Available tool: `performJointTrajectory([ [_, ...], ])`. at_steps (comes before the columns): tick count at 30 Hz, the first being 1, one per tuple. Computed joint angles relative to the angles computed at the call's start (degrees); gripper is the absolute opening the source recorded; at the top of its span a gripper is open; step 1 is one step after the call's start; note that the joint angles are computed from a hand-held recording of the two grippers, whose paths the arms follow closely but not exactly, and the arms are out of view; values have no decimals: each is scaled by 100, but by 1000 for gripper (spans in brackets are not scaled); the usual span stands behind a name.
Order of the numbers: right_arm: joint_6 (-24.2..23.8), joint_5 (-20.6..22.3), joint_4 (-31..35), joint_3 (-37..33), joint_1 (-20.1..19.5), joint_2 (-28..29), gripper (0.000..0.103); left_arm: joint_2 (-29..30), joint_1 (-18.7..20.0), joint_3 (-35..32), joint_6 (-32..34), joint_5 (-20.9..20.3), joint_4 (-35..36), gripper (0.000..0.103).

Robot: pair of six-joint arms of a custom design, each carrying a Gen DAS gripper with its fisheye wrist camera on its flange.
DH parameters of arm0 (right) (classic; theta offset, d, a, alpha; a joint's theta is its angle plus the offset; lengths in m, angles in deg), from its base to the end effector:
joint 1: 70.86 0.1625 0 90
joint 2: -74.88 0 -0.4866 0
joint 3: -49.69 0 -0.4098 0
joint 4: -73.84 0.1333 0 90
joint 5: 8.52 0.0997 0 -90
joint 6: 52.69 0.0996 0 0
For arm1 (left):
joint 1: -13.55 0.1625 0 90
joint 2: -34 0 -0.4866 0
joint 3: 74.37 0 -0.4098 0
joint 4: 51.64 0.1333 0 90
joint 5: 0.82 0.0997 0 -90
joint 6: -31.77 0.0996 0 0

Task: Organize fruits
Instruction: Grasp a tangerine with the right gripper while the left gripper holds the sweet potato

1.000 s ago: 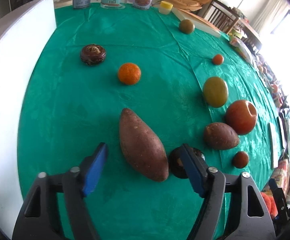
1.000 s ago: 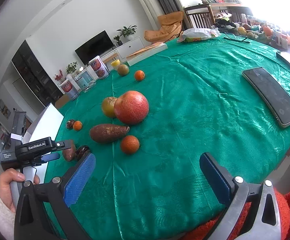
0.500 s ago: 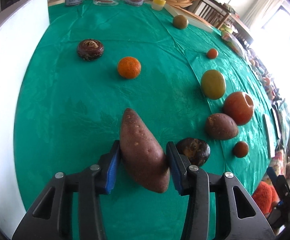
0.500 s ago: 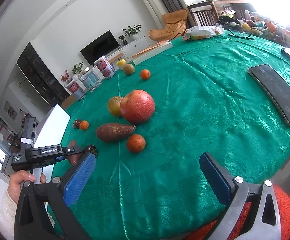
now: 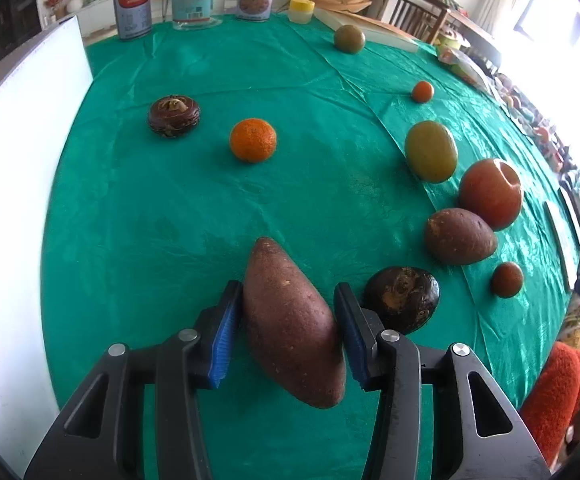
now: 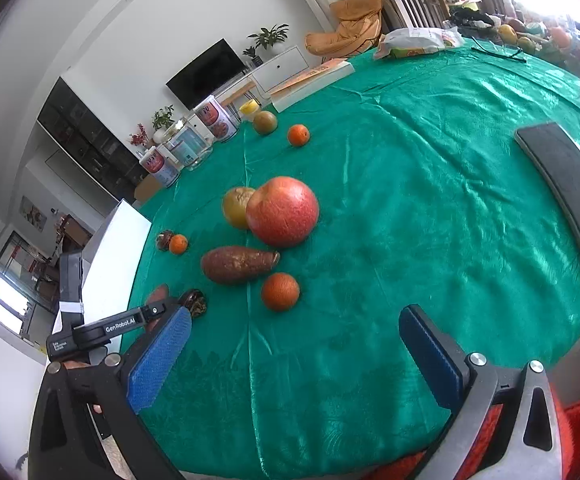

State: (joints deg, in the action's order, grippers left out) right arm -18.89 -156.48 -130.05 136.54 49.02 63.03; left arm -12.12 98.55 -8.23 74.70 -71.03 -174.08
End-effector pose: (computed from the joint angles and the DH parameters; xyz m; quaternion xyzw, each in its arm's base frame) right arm 0.3877 -0.5766 -0.1119 -0.1894 -0.8189 0.4884 0.2345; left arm 0.0932 -0.8512 0.3029 0.3808 0.9025 -0.0453 0.1962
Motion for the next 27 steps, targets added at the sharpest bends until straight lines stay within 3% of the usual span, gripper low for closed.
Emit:
performJointTrajectory([
  [2,-23,-90,776,51,-168,-433,103,10,33,-114,-93,-53,100,52],
  [5,-18,470,1851,-55,-658,-990,103,6,92,-288,-303,-177,289,53],
  [7,-77,1020,2215,-260,-1036,-1154,93,24,117,-416,-469,-256,489,54],
  [8,-35,1322,2343,-387,-1223,-1183,77,31,125,-468,-539,-269,563,55],
  [9,43,1608,2479,-541,-1392,-1174,72,38,136,-521,-607,-290,638,55],
  [11,41,1914,2700,-942,-1625,-1045,68,39,146,-592,-736,-292,753,56],
  [13,-127,2005,3137,-1499,-1748,-825,68,30,148,-626,-811,-310,840,56],
  [17,-317,1679,3888,-2524,-1827,-354,67,35,117,-608,-811,-256,858,56],
  [19,-353,1559,4205,-2850,-1841,-200,51,40,84,-543,-723,-167,795,56],
  [20,-313,1417,4392,-2951,-1832,-153,32,43,64,-489,-639,-111,734,56],
  [23,-469,1540,4051,-2733,-1826,-223,28,79,27,-393,-398,-1,626,55],
  [24,-516,1619,3850,-2556,-1812,-300,28,90,25,-399,-354,-2,683,52],
  [25,-534,1661,3685,-2381,-1782,-381,28,76,27,-390,-286,-63,730,41],
  [27,-644,1735,3387,-2057,-1699,-546,28,4,2,-247,-161,22,632,41],
])
